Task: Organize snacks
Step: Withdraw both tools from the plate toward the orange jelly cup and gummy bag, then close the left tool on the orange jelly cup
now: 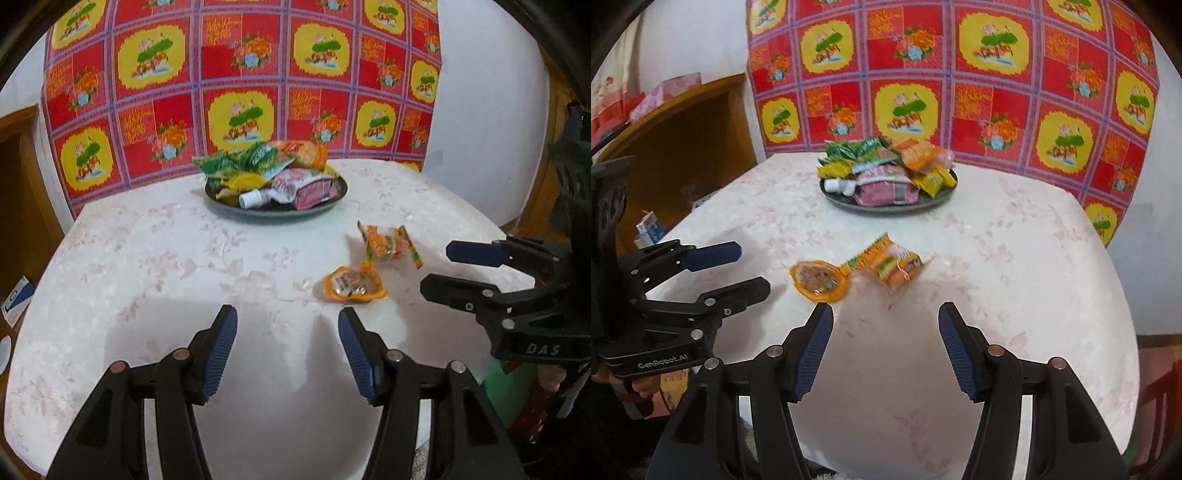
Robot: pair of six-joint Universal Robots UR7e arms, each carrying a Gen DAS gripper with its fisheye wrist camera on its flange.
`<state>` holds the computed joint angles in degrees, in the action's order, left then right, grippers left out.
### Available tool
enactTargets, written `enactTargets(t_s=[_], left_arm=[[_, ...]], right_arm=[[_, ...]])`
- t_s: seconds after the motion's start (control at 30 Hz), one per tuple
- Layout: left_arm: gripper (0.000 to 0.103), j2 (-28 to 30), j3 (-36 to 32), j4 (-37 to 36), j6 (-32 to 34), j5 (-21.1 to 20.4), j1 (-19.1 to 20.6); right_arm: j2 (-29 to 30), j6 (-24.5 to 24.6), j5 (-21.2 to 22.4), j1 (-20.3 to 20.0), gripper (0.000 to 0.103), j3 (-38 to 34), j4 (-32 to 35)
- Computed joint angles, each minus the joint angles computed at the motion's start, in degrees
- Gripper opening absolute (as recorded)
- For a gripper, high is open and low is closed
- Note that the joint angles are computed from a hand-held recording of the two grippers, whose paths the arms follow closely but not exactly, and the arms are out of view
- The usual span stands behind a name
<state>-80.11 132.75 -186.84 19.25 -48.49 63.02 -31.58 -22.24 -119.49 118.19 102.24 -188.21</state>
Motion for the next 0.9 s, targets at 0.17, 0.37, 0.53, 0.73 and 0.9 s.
enactTargets(t_s=[0.17, 0.37, 0.53, 0.73, 0.9], left_arm=[[0.064, 1.3, -0.8, -0.1, 0.5, -0.2, 0.9], [0.074, 2.4, -2.8, 0.3, 0.2, -2.9, 2.3], [0.077, 5.1, -2.7, -4.1, 0.3, 1.1, 1.1], [0.077, 5.3, -2.1, -6.5, 1.6, 0.3, 1.4], [0.077, 5.3, -2.0, -6.5, 1.1, 0.7, 1.2]], right_arm=[[2.5, 0.0, -4.1, -0.5, 0.061, -1.9, -1.0], [3.7, -0.6, -4.4, -1.1, 0.066, -3.1, -3.1], [5.6, -0.9, -5.4, -1.5, 0.073, -4.0, -7.8], [5.8, -1.1, -5.6, -1.4, 0.073, -4.0, -8.6], [6.2, -1.5, -5.9, -1.3, 0.073, -3.6, -10.6]])
